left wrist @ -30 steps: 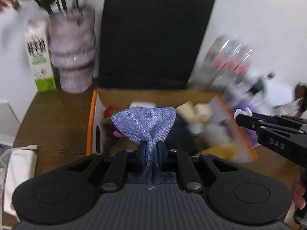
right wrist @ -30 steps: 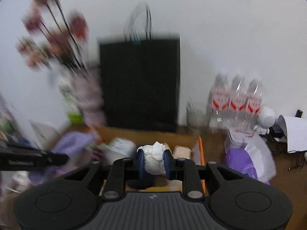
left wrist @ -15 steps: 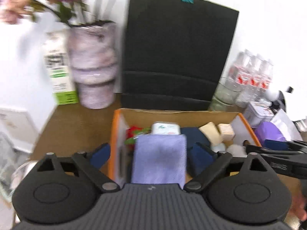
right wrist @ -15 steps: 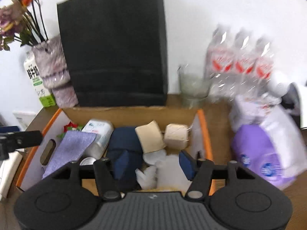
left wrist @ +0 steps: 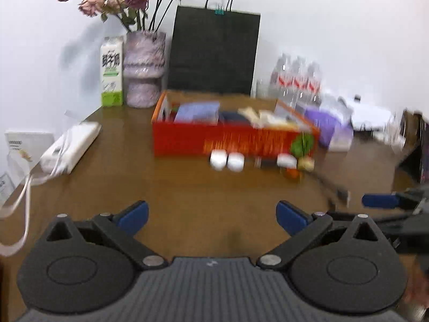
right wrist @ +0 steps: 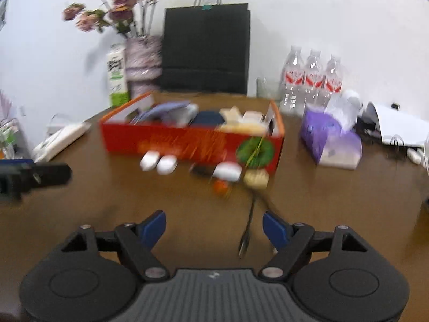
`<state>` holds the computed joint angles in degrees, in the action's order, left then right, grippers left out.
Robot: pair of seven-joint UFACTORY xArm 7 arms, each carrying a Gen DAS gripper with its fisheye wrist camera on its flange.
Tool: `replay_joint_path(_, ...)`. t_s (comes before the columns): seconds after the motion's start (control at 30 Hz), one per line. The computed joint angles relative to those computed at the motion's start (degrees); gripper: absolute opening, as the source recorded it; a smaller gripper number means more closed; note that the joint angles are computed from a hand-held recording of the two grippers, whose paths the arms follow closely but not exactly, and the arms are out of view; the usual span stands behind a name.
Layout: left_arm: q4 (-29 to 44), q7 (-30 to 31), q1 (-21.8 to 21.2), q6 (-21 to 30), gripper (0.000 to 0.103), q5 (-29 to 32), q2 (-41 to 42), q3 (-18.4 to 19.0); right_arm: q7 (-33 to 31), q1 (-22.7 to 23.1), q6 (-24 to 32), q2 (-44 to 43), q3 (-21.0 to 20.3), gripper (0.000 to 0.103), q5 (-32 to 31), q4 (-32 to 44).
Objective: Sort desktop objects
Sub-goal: 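Withdraw both tools back over the table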
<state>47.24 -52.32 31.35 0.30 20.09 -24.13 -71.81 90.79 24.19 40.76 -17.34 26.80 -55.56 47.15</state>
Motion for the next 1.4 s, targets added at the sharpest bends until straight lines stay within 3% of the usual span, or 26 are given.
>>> replay_joint_path(0.1,-4.5,-1.7,-5.6,1.5,0.103,-1.0,-2.3,3.0,5.1,1.4,-1.5,-2.4,1.9,0.08,1.0,-2.8)
replay_joint_path(0.2,-6.9,-3.7,-8.3,2.1,0.103,-0.6,-4.1,4.4,9.5,1.9,-3.8,-3.6,3.7,0.083,0.8,-5.2)
replay_joint_path(0.3,-8.1,-5.5,-7.7,-0.7,0.103,0.1,-6.1,4.4,12.3,1.7,-5.1,-4.8,5.5,0.084,0.1,-7.2)
replay_joint_path(0.43,-5.1,-4.1,-7.6,5.8,0.103,1.8,-2.6,3.5,19.6,-0.5,-8.1,-7.5,6.9,0.086,-2.5,-9.5)
replay_joint_path(0.63,-5.6,-6.4,-7.5,5.2,0.103,3.8,-3.4,3.5,24.4,-3.2,-9.2,-10.0,8.2,0.087,-0.8,-11.5)
replay_joint_path(0.77,-4.9,-6.9,-7.7,6.8,0.103,4.9,-2.2,3.6,20.7,-3.6,-3.2,-6.5,11.5,0.087,-1.4,-8.0)
replay_joint_path(1.07,-2.6,-8.5,-8.7,10.7,0.103,9.9,2.3,4.1,14.4,1.2,16.7,4.8,15.8,0.087,-8.1,0.9)
replay_joint_path(1.3,-1.9,-11.8,-10.0,11.7,0.103,14.8,4.1,5.6,14.7,6.1,17.1,5.1,11.2,0.088,-9.0,0.6)
replay_joint_path(1.4,-1.8,-15.3,-8.3,8.7,0.103,17.9,3.5,5.1,13.3,8.1,9.6,1.8,5.7,0.089,-7.2,-1.9)
